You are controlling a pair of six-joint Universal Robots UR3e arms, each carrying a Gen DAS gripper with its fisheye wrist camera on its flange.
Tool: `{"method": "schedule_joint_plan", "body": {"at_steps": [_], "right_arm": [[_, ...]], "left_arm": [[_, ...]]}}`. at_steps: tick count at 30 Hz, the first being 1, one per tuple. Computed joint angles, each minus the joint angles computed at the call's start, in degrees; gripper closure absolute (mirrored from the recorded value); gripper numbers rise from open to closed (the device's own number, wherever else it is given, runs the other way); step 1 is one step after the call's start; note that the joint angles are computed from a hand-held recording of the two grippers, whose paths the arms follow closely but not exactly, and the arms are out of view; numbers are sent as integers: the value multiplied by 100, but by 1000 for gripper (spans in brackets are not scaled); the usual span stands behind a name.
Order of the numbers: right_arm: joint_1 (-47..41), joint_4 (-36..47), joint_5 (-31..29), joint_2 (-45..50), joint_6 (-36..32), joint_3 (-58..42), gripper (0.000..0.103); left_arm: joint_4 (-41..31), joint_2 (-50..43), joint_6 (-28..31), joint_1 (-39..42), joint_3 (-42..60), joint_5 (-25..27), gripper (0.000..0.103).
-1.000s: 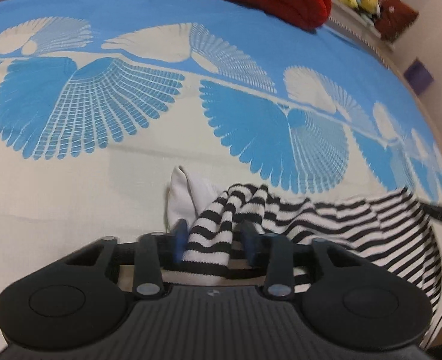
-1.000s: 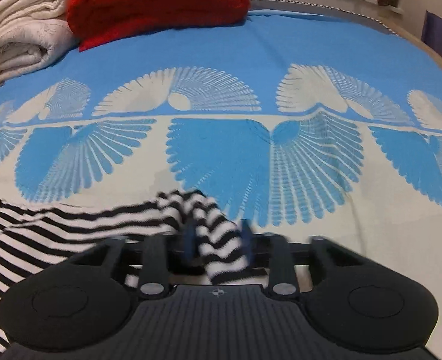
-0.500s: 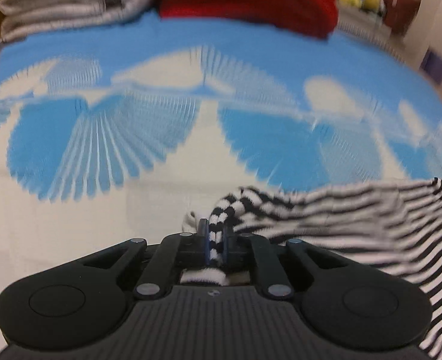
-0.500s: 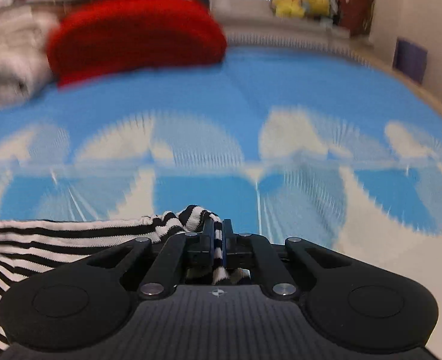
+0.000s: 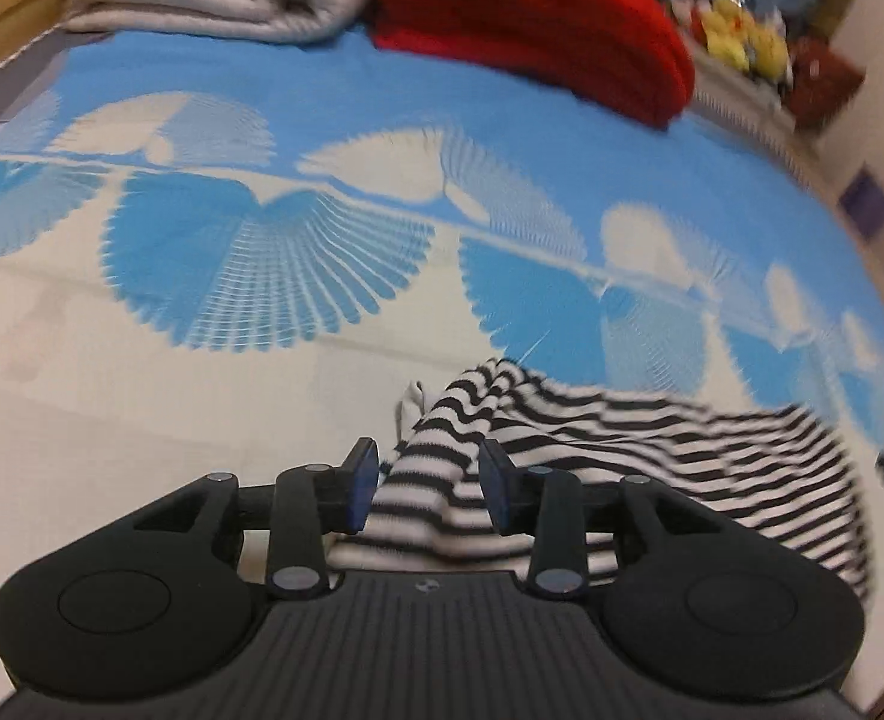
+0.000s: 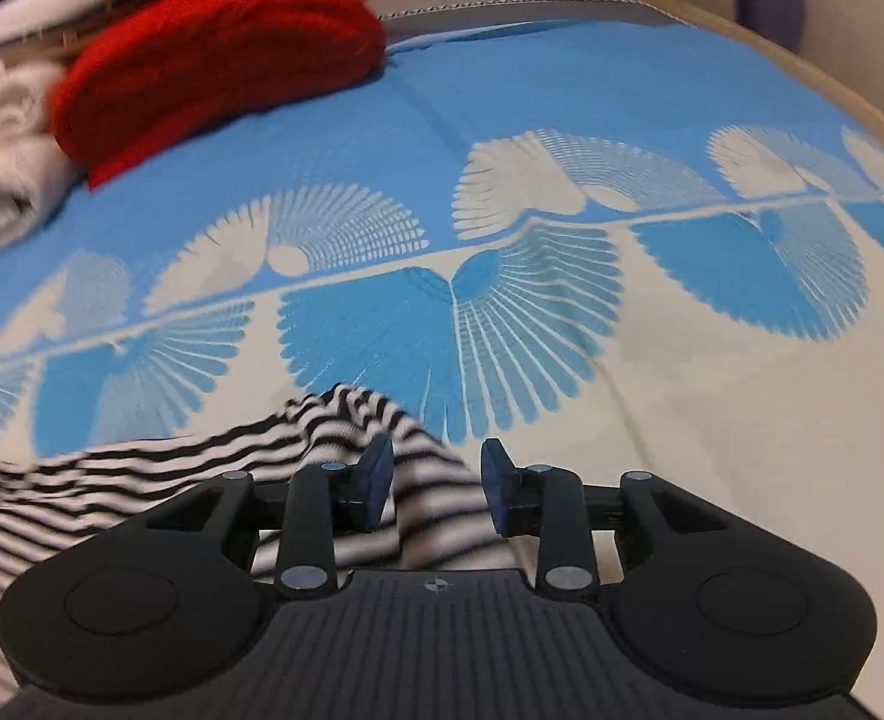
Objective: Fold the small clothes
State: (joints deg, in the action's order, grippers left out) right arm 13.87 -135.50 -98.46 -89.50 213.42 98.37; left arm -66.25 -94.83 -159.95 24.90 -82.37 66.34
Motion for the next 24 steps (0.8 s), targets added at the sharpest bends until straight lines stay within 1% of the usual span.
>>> {"method": "schedule_joint_plan", "body": {"at_steps": [2,3,4,6,7,9,10,11,12,13,15,17,19,21,23,24], "right_arm": [[-115,234,298,-840,157,437,69],[-174,420,448,-1317,193,666,68],[-201,590,551,-1713,193,859,68],[-122,955,657,-2356,202,1206,64],[-86,1123,785,-2583,113,1376,64],[44,1223,892,-2874,-24,1771,64],[148,1222,835,-2949,13,1973,64],[159,1517,860,-2941,50,1999,64],[86,1826,944,-2926,117,1966,64],[-54,1787,1080,-3111,189,2148,64],[-301,1853,1282,-3360,176,2370,64],[-313,2092,1254,-3306,120,2352,64],[-370,2198,1322,-3291,5,2337,64],[-380,2181,1371,-3333,-1,2359,64],[-317,2146,1388,-3265,-1,2342,64],[-314,2186,1426,-3253,-103,2337,71]], "left_arm": [[-130,794,262,423,-400,-197,63],[-303,1198,534,722,-619,-400,63],[-677,1615,922,1118,-823,-673,63],[-1523,2131,1558,1731,-1012,-977,63],[-1834,2302,1858,1982,-1173,-1047,63],[-2212,2459,2183,2300,-1582,-974,63],[-2463,2246,2174,2212,-1532,-664,63],[-2764,1877,1919,2001,-1278,-279,64],[-3018,1748,1870,2021,-1174,-298,64],[-3082,1716,1904,2020,-1182,-365,63],[-2932,1683,2049,1846,-1227,-254,62],[-2667,1611,1900,1681,-1328,-9,62],[-2497,1584,1695,1630,-1432,106,62],[-2483,1613,1657,1673,-1494,4,62],[-2538,1657,1796,1688,-1531,-151,63],[-2530,1690,1913,1674,-1587,-178,63]]}}
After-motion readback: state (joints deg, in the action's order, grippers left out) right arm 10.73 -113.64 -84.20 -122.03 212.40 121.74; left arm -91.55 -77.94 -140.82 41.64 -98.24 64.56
